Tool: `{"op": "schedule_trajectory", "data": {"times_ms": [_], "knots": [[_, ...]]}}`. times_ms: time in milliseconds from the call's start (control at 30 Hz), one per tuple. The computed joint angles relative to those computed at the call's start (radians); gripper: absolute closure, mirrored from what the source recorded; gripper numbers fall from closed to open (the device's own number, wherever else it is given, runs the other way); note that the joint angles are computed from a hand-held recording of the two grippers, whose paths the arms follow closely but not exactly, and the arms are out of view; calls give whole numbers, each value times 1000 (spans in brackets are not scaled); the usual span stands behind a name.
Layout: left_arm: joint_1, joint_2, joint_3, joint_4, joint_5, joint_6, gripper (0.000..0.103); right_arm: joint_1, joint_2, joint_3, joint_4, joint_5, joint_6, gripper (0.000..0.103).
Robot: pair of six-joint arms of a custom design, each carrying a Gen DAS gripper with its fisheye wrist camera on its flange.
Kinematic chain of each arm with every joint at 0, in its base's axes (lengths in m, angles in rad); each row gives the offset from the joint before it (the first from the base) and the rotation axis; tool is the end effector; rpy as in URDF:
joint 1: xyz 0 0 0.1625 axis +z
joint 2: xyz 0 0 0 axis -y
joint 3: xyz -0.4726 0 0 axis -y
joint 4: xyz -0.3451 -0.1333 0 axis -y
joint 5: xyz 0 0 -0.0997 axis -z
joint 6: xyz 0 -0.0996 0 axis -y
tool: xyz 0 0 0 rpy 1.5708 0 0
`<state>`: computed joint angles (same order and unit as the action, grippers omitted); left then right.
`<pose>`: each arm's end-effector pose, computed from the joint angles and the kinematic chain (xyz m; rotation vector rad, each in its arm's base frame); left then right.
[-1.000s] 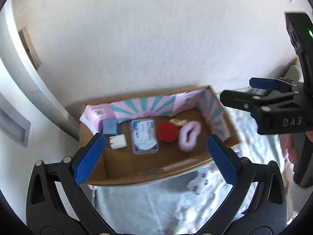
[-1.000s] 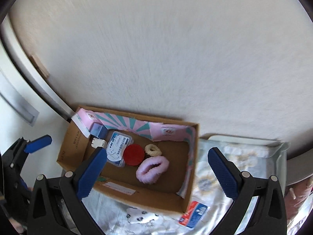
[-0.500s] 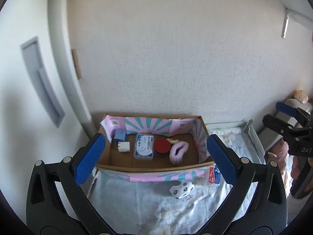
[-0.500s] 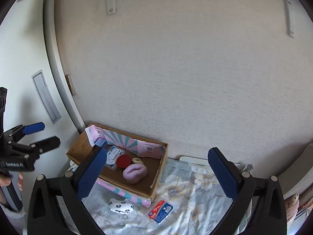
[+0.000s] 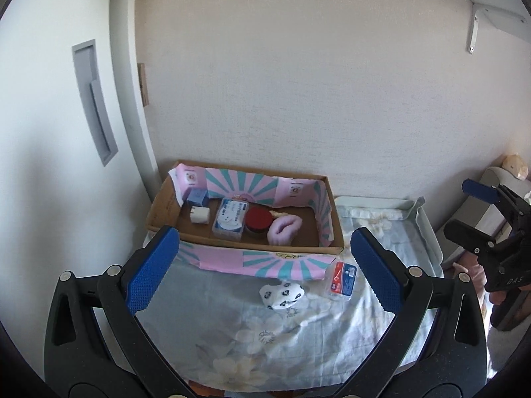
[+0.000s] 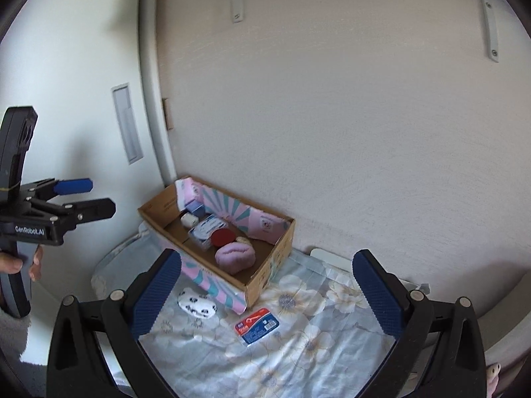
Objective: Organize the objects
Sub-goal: 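Withdraw both tools from the box back toward the bed, then grasp the white panda plush with the left tool while the right tool grasps the floss packet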
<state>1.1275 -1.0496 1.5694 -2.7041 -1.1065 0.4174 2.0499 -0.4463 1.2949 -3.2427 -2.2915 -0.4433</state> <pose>-0.1257 -0.6794 0.3855 0.8980 2.4178 -0.8225 0.4182 -0.6584 0.1298 0.6722 -2.1875 1.0009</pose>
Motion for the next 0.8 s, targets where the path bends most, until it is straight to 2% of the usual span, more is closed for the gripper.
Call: {"op": "schedule_trajectory", "data": {"times_ms": [200,300,467,567,633,733,800], "knots": [[-7,-6,96,-71,68,-25,0,-32,-30,84,20,59,-27,0],[4,6,130,-119,79,-21,0,-53,-34,119,21,92,-51,0],[33,57,130,-89,104,-38,0,-100,-24,153,41,141,-84,0],[59,91,129,-79,82,-42,0,-132,-12,156,62,162,-98,0],[69,123,137,-125,95,-25,0,-152,-3,157,72,176,-110,0],[73,183,142,-206,167,5,0,-181,17,153,64,190,-134,0],[86,207,136,-217,151,11,0,-201,30,145,66,204,-143,0]]}}
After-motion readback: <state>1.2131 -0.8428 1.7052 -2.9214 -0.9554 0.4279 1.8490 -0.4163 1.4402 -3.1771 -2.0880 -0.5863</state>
